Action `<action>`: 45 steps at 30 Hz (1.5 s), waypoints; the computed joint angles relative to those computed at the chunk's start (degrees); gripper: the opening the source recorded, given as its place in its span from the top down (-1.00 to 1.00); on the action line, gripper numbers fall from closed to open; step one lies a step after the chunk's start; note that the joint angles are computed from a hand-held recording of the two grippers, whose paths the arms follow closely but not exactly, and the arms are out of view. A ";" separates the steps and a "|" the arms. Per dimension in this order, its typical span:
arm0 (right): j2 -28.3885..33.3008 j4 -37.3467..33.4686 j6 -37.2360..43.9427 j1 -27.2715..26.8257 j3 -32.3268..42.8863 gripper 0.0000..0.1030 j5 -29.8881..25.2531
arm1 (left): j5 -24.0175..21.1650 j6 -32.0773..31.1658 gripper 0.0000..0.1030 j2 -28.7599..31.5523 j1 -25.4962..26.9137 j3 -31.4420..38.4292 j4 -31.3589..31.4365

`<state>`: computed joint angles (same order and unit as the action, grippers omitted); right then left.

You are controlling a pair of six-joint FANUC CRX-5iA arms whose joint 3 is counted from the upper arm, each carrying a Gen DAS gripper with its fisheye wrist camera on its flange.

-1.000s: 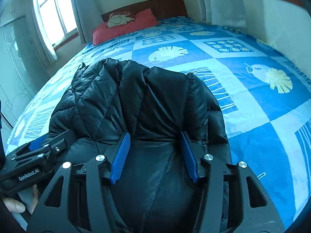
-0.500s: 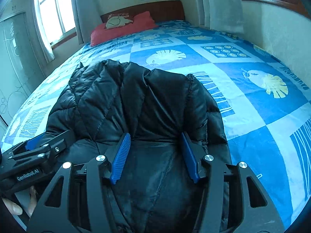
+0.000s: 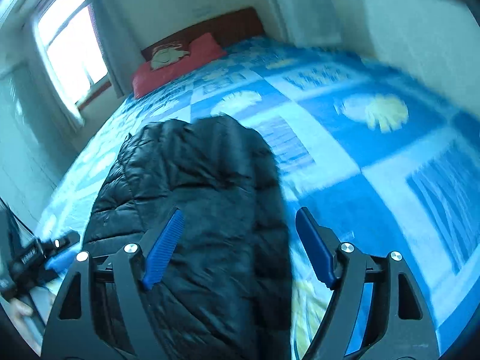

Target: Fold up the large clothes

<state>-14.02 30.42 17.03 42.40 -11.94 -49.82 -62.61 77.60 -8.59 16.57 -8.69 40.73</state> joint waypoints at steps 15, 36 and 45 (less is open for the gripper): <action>-1.89 -44.54 22.48 -13.53 0.07 -0.79 13.06 | -3.59 -2.68 -0.82 1.67 -0.60 -11.19 18.56; -0.93 -56.04 37.67 -13.88 2.05 0.10 18.19 | -5.03 -6.83 -0.43 3.29 0.34 -7.90 19.51; 9.51 -69.05 52.57 -16.36 14.46 0.12 15.18 | -5.64 -9.40 -0.41 4.16 6.00 -4.74 19.42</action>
<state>-4.51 -38.63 69.61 26.04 2.52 -34.64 -68.25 68.20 -4.43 22.57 -13.43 60.15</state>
